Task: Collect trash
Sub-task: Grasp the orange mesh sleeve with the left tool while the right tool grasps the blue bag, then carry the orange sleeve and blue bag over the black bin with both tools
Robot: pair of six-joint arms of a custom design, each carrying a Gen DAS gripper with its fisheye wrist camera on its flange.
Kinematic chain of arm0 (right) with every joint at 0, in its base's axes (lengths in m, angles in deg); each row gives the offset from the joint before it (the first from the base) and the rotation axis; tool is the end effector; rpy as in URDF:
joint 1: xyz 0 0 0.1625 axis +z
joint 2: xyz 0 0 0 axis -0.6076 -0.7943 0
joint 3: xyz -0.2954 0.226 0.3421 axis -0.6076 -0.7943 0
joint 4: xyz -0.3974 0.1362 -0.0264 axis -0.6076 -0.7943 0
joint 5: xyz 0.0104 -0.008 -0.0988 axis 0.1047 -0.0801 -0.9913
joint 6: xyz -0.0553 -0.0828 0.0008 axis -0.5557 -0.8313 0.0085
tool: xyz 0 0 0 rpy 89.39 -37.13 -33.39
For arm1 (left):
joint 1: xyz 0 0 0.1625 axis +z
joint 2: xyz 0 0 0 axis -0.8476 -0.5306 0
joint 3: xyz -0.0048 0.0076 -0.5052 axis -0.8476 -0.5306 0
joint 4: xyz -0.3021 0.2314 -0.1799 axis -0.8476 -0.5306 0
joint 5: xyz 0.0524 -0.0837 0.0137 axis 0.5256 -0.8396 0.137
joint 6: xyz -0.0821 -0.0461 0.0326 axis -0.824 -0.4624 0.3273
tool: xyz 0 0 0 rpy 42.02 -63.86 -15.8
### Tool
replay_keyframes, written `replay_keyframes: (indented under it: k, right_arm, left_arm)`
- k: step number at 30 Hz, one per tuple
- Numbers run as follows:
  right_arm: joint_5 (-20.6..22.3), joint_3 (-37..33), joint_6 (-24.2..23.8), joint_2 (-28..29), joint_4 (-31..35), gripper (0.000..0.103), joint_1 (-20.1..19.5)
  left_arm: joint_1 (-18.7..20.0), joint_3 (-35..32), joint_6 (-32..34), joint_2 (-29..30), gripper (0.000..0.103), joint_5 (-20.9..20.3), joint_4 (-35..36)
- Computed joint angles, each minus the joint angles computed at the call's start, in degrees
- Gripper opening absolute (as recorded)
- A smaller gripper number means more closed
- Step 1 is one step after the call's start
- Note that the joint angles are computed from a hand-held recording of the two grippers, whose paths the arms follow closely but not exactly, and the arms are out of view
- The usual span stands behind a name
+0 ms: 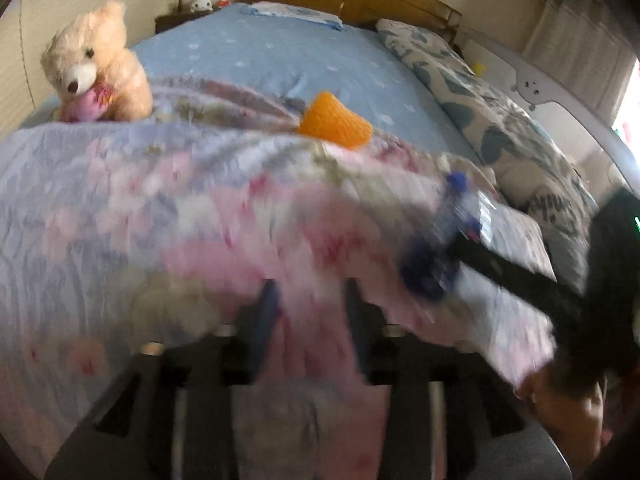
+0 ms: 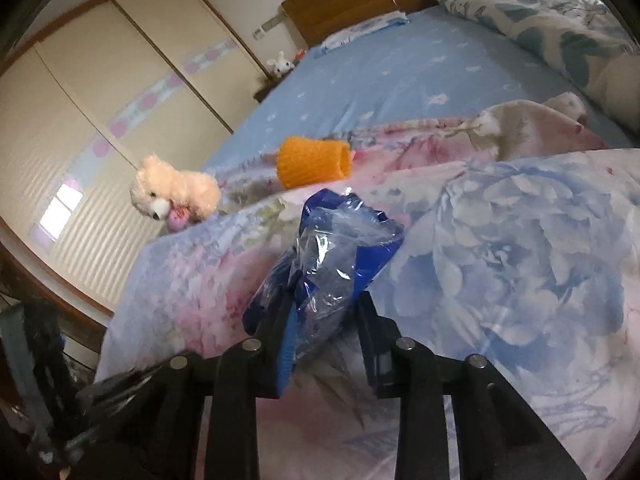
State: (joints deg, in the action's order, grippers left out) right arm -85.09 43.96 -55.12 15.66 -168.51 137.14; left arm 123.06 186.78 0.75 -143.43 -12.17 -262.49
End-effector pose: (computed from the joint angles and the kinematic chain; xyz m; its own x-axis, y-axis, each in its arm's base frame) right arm 0.2595 -0.7129 -0.0436 -0.8170 -0.5729 0.0657 -0.5741 0.7973 -0.1861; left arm -0.0300 -0.5833 0.2054 -0.7506 -0.5009 -0.4309 0.0372 0.6191 -0.7844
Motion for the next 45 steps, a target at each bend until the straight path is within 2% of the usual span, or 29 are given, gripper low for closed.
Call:
replay_keyframes:
  k: [3, 5, 10, 15, 16, 17, 19, 21, 25, 31, 34, 38, 45]
  right_arm:
    - [1.42, 2.38, 0.01, -1.76, -3.1, 0.026, -1.21]
    - [2.15, 3.88, 0.15, -3.04, -4.62, 0.026, -2.04]
    - [4.75, 6.74, 1.5, -5.5, -6.63, 0.026, -4.21]
    - [4.55, 5.97, 1.65, -5.06, -6.43, 0.026, -4.11]
    - [4.03, 6.02, 0.91, -5.02, -6.75, 0.026, -3.83]
    - [3.5, 6.15, -0.01, -4.94, -7.1, 0.026, -3.47]
    - [2.91, 6.23, -1.12, -4.81, -6.94, 0.026, -3.09]
    - [3.18, 6.18, -0.61, -4.76, -6.9, 0.026, -3.29]
    - [3.33, 5.8, 0.19, -4.61, -7.04, 0.026, -3.43]
    - [4.19, 6.46, 0.73, -4.86, -8.09, 0.026, -3.72]
    - [3.94, 7.87, 1.69, -5.93, -8.74, 0.026, -4.05]
    - [4.65, 12.28, 2.8, -9.35, -9.43, 0.026, -5.25]
    - [5.18, 20.61, -1.36, -17.49, -9.7, 0.026, -7.02]
  left_arm:
    - [1.72, -4.63, 3.8, 1.23, 0.05, 0.23, 0.62]
    - [3.2, -8.95, 6.85, 2.6, 0.061, 0.13, 1.36]
    - [6.03, -19.13, 11.31, 6.05, 0.077, 0.66, 5.71]
    - [8.35, -27.81, 14.52, 9.13, 0.078, 1.29, 11.3]
    - [8.79, -28.94, 15.21, 9.68, 0.075, 1.21, 11.78]
    - [9.03, -29.45, 15.85, 9.91, 0.049, 0.95, 12.08]
    - [9.76, -30.38, 15.26, 9.88, 0.006, -1.0, 15.46]
    - [9.97, -29.76, 14.93, 9.71, 0.006, -1.54, 14.82]
    - [8.36, -25.43, 18.11, 8.61, 0.004, -1.87, 5.54]
    - [2.94, -15.34, 17.62, 5.09, 0.004, -1.98, -3.68]
    - [-0.21, -9.84, 14.83, 3.51, 0.004, -1.64, -6.78]
    - [-4.55, -2.68, 7.55, 2.53, 0.004, -1.64, -9.03]
    - [-11.29, 4.79, -3.62, 4.19, 0.004, -1.92, -9.79]
